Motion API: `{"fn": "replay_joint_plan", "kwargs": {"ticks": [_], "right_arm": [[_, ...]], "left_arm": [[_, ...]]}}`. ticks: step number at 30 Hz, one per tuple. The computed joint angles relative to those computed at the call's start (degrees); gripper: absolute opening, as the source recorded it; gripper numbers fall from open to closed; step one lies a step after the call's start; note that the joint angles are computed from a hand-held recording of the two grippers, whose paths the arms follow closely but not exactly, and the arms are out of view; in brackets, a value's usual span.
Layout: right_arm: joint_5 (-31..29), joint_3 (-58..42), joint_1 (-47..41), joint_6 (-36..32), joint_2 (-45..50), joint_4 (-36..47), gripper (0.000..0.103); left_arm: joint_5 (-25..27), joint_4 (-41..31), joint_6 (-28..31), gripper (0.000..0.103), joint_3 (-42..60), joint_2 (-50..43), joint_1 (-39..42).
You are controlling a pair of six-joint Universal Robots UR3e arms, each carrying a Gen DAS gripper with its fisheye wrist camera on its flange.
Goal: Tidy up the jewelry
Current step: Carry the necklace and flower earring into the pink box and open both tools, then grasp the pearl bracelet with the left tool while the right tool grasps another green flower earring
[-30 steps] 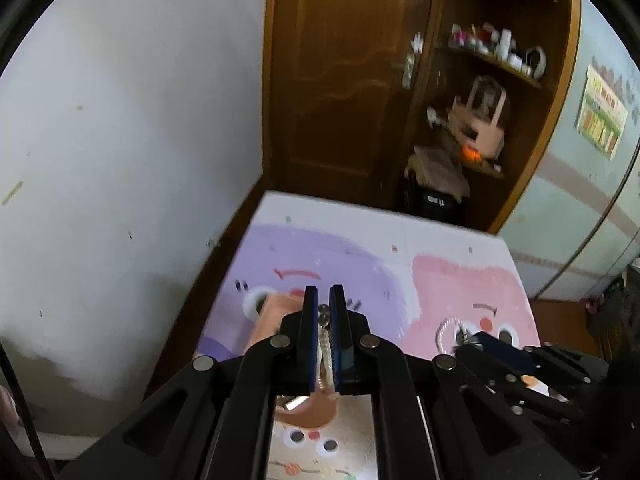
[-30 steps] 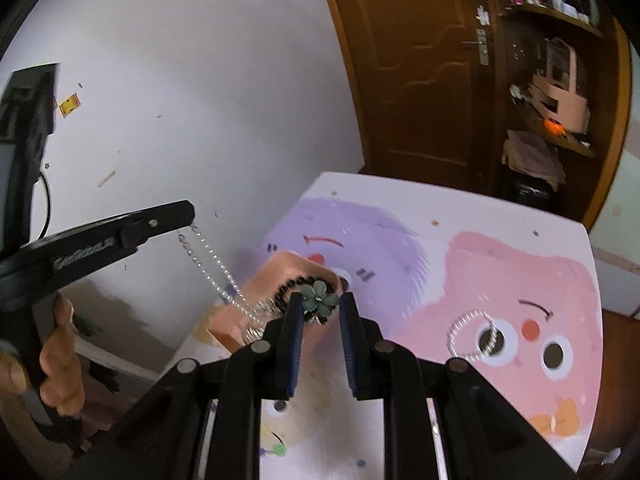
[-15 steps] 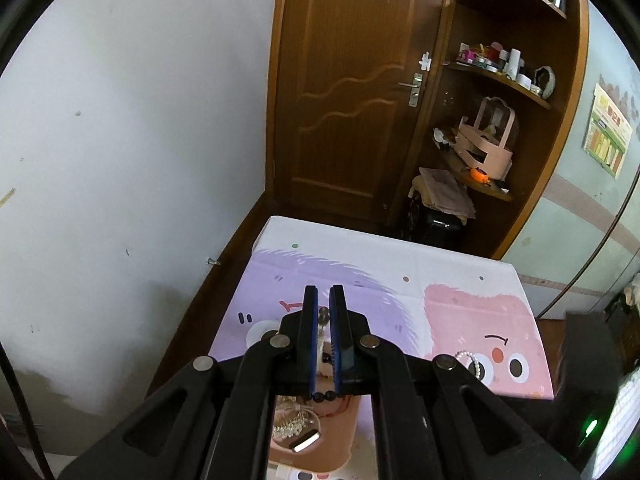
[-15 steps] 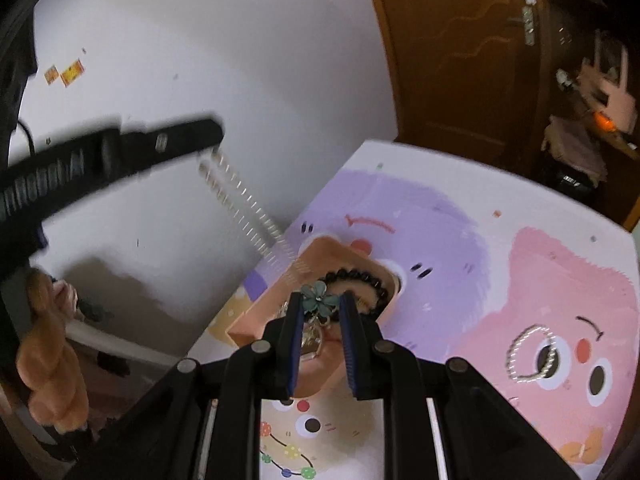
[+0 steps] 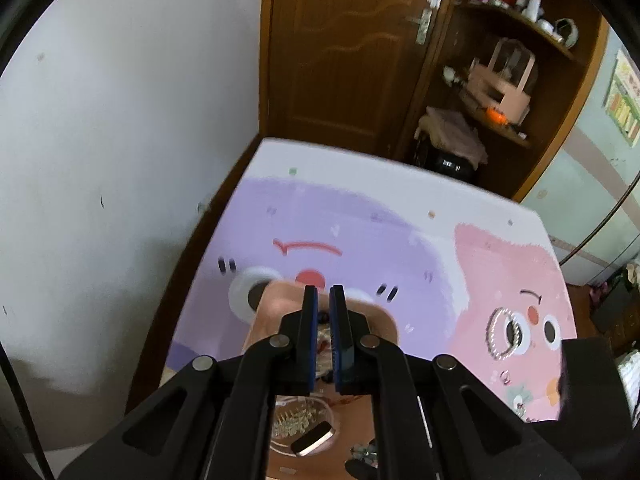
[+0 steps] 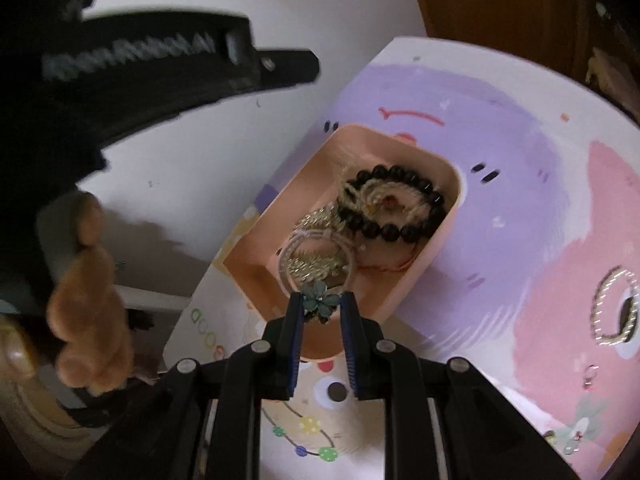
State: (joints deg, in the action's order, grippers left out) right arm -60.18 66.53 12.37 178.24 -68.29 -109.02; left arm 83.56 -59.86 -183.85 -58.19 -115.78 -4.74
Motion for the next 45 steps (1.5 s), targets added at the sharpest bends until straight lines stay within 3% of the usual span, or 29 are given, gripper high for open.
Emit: {"fn": "replay_joint_plan", "kwargs": {"ticks": [2,8,9,17,20,28,33,39,45], "right_arm": [[1.1,-0.6,-0.3,0.1,0.8,0.6,0.019],[5.7,0.2,-2.2,2.2,1.1,1.6,0.030],[6.2,0.6,-2.5,2.3,1.0,1.4,0.032],[5.7,5.5,-3.6,2.3,-3.9,0.2,0.033],[4.0,8.6,-3.6,2.0,-6.9,-1.0,0.033],[-0.9,22.3,-7.0,0.2,-20.0,-2.5,0.033],[-4.0,29.6,-13.3,-4.2,-29.3,2.2,0.033],[-6.7,33.0,-25.5,-11.0,-39.2,10.8,0.032],[-6.5,34.8,-38.6,-17.7,-43.9,16.1,0.032]], "left_arm": [[-0.1,-0.5,-0.2,0.010,-0.7,-0.3,0.3],[0.2,-0.2,-0.9,0.056,-4.1,1.6,0.8],[0.7,0.6,-1.1,0.059,-5.1,2.1,0.5],[1.3,0.3,-0.3,0.060,-7.7,4.3,-0.8],[1.6,0.4,-0.1,0.065,-8.8,5.1,-1.7],[1.4,0.3,1.2,0.065,-12.3,7.4,-5.4],[1.1,-1.2,2.6,0.065,-11.5,7.1,-8.6],[2.2,-4.7,3.4,0.065,-4.0,2.5,-13.6],[2.4,-13.9,3.4,0.066,14.5,-8.8,-17.7]]}}
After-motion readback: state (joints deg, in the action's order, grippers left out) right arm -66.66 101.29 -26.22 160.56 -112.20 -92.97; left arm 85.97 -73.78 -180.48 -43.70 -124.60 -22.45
